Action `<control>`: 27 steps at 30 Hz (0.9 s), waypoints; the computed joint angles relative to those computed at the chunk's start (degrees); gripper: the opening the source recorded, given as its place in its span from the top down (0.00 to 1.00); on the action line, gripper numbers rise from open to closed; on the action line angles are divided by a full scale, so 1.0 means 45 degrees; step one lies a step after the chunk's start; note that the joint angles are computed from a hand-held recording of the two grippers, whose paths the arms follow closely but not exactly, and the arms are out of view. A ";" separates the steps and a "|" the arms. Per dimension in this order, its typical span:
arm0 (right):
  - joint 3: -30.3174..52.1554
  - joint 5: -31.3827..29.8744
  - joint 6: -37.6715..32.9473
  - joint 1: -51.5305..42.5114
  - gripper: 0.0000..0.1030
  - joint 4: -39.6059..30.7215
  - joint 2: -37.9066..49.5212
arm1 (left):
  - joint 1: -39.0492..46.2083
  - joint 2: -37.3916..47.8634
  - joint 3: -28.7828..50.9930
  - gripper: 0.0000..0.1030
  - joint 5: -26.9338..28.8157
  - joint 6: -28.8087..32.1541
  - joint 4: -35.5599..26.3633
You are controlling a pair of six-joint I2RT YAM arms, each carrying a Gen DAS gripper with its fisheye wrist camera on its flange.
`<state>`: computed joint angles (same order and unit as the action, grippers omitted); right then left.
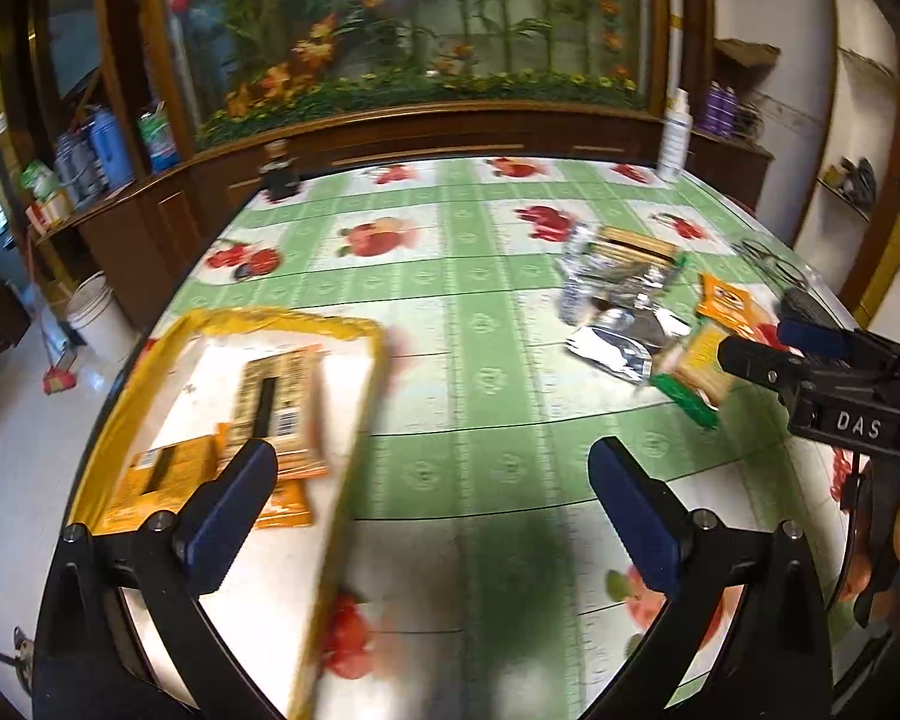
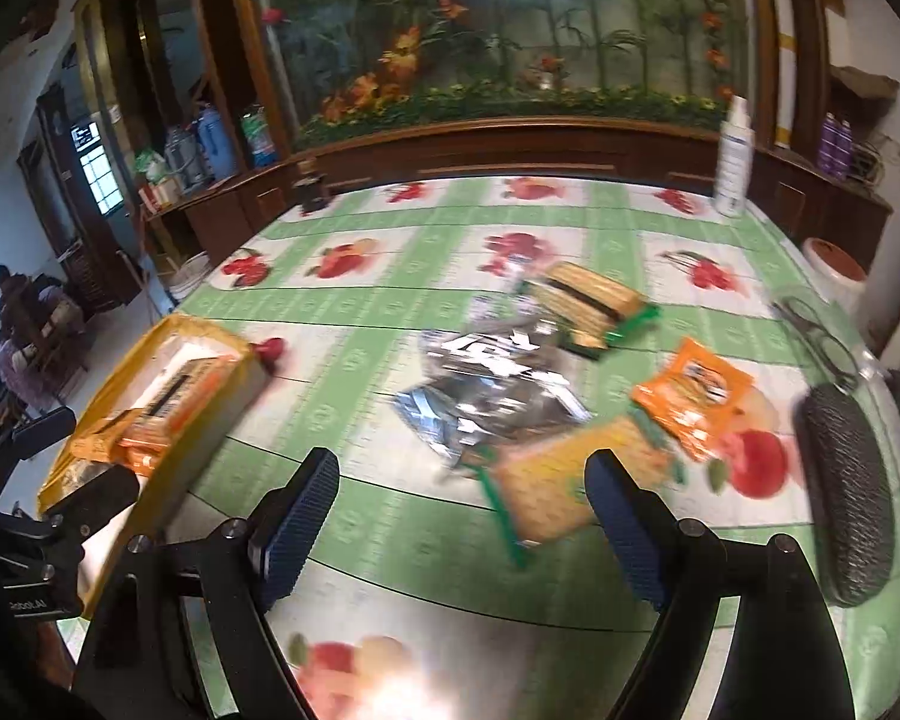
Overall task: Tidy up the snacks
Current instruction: 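Move both tools back toward the silver foil packets and orange bag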
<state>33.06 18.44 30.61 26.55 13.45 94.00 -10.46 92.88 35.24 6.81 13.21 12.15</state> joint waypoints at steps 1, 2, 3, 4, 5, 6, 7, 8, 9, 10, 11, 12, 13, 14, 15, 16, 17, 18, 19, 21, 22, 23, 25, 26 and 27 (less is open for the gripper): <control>-0.0344 -0.0076 -0.0003 -0.0291 0.16 0.0104 -0.0214 | -0.0355 0.0117 0.0022 0.00 -0.0019 -0.0024 0.0075; -0.0627 -0.0105 -0.0006 -0.0480 0.16 0.0198 -0.0398 | -0.0720 0.0273 0.0048 0.00 -0.0043 -0.0047 0.0201; -0.0897 -0.0187 -0.0086 -0.0770 0.16 0.0301 -0.0557 | -0.1152 0.0477 0.0102 0.00 -0.0208 -0.0078 0.0298; -0.1100 -0.0191 -0.0129 -0.0915 0.16 0.0380 -0.0664 | -0.1573 0.0696 0.0207 0.00 -0.0362 -0.0110 0.0296; -0.1280 -0.0229 -0.0228 -0.1152 0.16 0.0442 -0.0760 | -0.1867 0.0875 0.0293 0.00 -0.0368 -0.0138 0.0315; -0.1464 -0.0310 -0.0307 -0.1372 0.16 0.0538 -0.0852 | -0.2214 0.1050 0.0383 0.00 -0.0393 -0.0200 0.0356; -0.1660 -0.0438 -0.0395 -0.1613 0.16 0.0641 -0.0975 | -0.2524 0.1208 0.0504 0.00 -0.0510 -0.0267 0.0342; -0.1781 -0.0572 -0.0452 -0.1845 0.16 0.0730 -0.1031 | -0.2851 0.1399 0.0680 0.00 -0.0564 -0.0344 0.0279; -0.1890 -0.0661 -0.0534 -0.2040 0.16 0.0826 -0.1081 | -0.3080 0.1523 0.0761 0.00 -0.0519 -0.0425 0.0279; -0.1961 -0.0724 -0.0615 -0.2203 0.16 0.0916 -0.1073 | -0.3304 0.1689 0.0938 0.00 -0.0517 -0.0517 0.0210; -0.2001 -0.0799 -0.0698 -0.2376 0.16 0.0966 -0.1063 | -0.3487 0.1848 0.1109 0.00 -0.0550 -0.0610 0.0154; -0.2035 -0.0925 -0.0804 -0.2576 0.16 0.1060 -0.1024 | -0.3663 0.2029 0.1304 0.00 -0.0525 -0.0689 0.0108; -0.2056 -0.1027 -0.0882 -0.2753 0.16 0.1123 -0.0992 | -0.3787 0.2221 0.1505 0.00 -0.0424 -0.0740 0.0047; -0.2038 -0.1086 -0.0921 -0.2878 0.16 0.1166 -0.0927 | -0.3823 0.2399 0.1687 0.00 -0.0261 -0.0761 -0.0052; -0.2058 -0.1167 -0.0983 -0.3024 0.16 0.1214 -0.0917 | -0.3859 0.2594 0.1882 0.00 -0.0098 -0.0790 -0.0169; -0.2059 -0.1212 -0.1024 -0.3135 0.16 0.1225 -0.0909 | -0.3865 0.2784 0.2040 0.00 0.0041 -0.0797 -0.0221; -0.2060 -0.1309 -0.1109 -0.3304 0.16 0.1279 -0.0876 | -0.3851 0.2974 0.2238 0.00 0.0146 -0.0813 -0.0330; -0.2051 -0.1391 -0.1162 -0.3441 0.16 0.1325 -0.0838 | -0.3849 0.3139 0.2338 0.00 0.0142 -0.0841 -0.0309; -0.2023 -0.1469 -0.1200 -0.3545 0.16 0.1350 -0.0790 | -0.3833 0.3297 0.2484 0.00 0.0106 -0.0858 -0.0311; -0.1953 -0.1658 -0.1270 -0.3745 0.16 0.1488 -0.0612 | -0.3686 0.3625 0.2870 0.00 0.0044 -0.0830 -0.0362; -0.1911 -0.1706 -0.1277 -0.3774 0.16 0.1556 -0.0514 | -0.3602 0.3807 0.3140 0.00 0.0026 -0.0833 -0.0472; -0.1844 -0.1753 -0.1293 -0.3795 0.16 0.1608 -0.0386 | -0.3528 0.3995 0.3407 0.00 -0.0020 -0.0841 -0.0570; -0.1703 -0.1920 -0.1333 -0.3795 0.16 0.1767 -0.0071 | -0.3350 0.4428 0.4043 0.00 -0.0120 -0.0801 -0.0840; -0.1615 -0.1957 -0.1358 -0.3785 0.16 0.1832 0.0070 | -0.3291 0.4630 0.4346 0.00 -0.0134 -0.0831 -0.0984; -0.1535 -0.1955 -0.1422 -0.3786 0.16 0.1945 0.0243 | -0.3211 0.4846 0.4667 0.00 -0.0066 -0.0865 -0.1136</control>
<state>26.15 9.65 24.21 9.52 22.20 95.09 -24.91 114.68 56.24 6.52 9.31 7.03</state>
